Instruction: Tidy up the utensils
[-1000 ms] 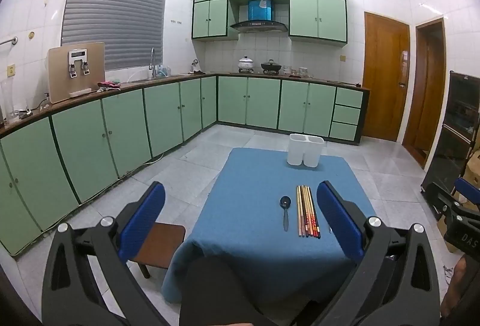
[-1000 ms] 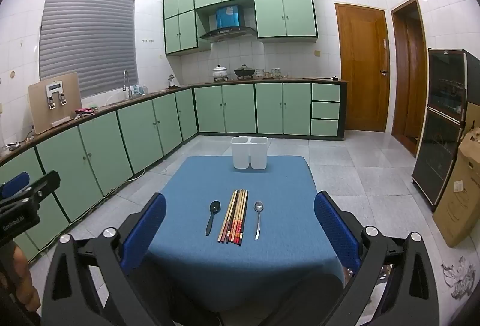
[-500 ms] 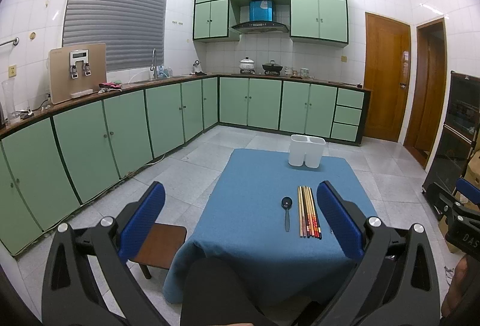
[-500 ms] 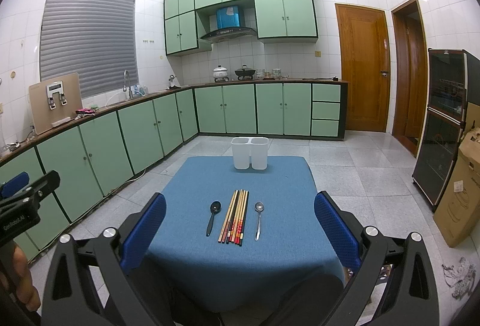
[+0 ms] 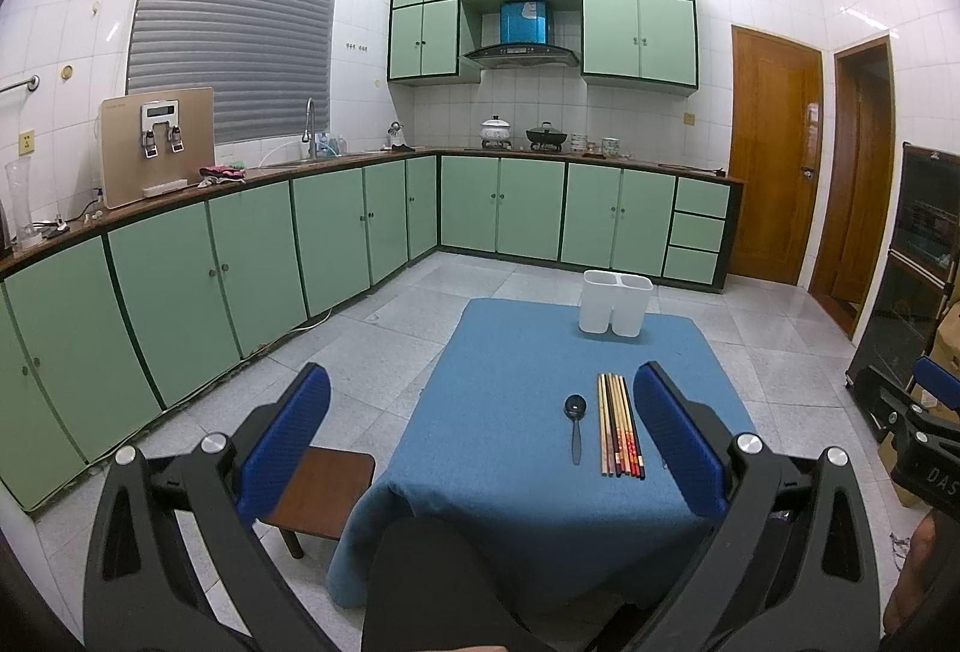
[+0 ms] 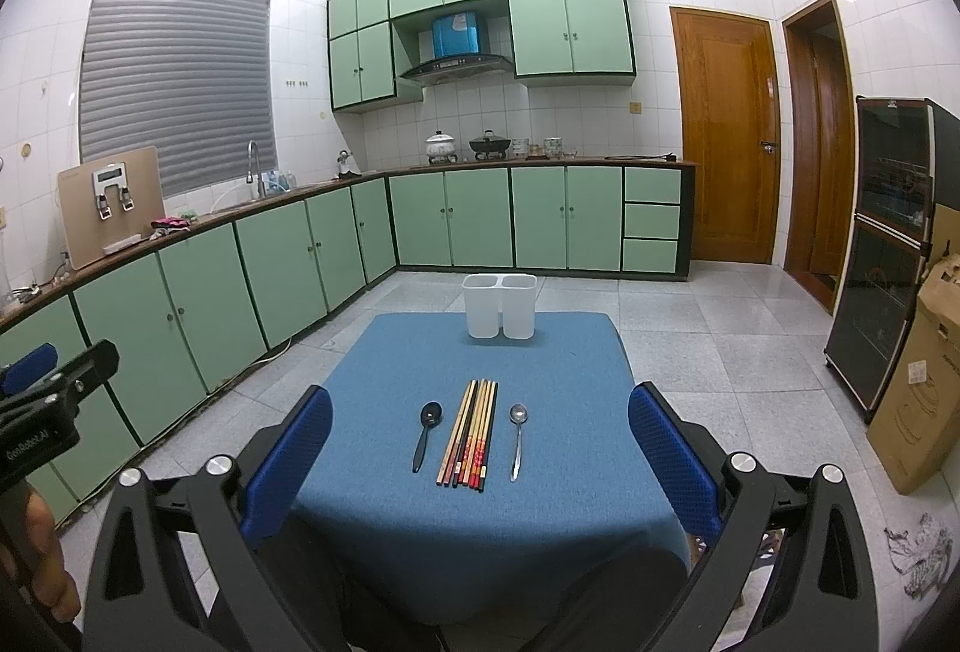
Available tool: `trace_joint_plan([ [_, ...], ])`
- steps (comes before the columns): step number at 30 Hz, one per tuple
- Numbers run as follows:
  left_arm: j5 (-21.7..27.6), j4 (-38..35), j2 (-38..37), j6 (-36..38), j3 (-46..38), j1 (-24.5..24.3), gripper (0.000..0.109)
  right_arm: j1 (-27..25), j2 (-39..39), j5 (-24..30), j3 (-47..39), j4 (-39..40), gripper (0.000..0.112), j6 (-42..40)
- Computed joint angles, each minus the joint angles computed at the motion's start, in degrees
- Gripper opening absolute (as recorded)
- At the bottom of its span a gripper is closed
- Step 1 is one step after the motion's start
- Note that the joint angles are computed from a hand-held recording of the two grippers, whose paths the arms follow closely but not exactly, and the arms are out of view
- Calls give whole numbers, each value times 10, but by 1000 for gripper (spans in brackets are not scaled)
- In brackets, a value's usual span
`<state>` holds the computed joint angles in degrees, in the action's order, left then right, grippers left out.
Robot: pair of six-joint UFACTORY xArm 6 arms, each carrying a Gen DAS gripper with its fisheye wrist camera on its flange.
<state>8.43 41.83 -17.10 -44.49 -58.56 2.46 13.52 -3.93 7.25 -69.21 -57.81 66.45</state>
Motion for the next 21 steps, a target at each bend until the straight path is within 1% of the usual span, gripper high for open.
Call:
trace_joint_plan([
  [21,-1,2,1,-1,-1,1,98,3,-3,3,1,3,97,-1],
])
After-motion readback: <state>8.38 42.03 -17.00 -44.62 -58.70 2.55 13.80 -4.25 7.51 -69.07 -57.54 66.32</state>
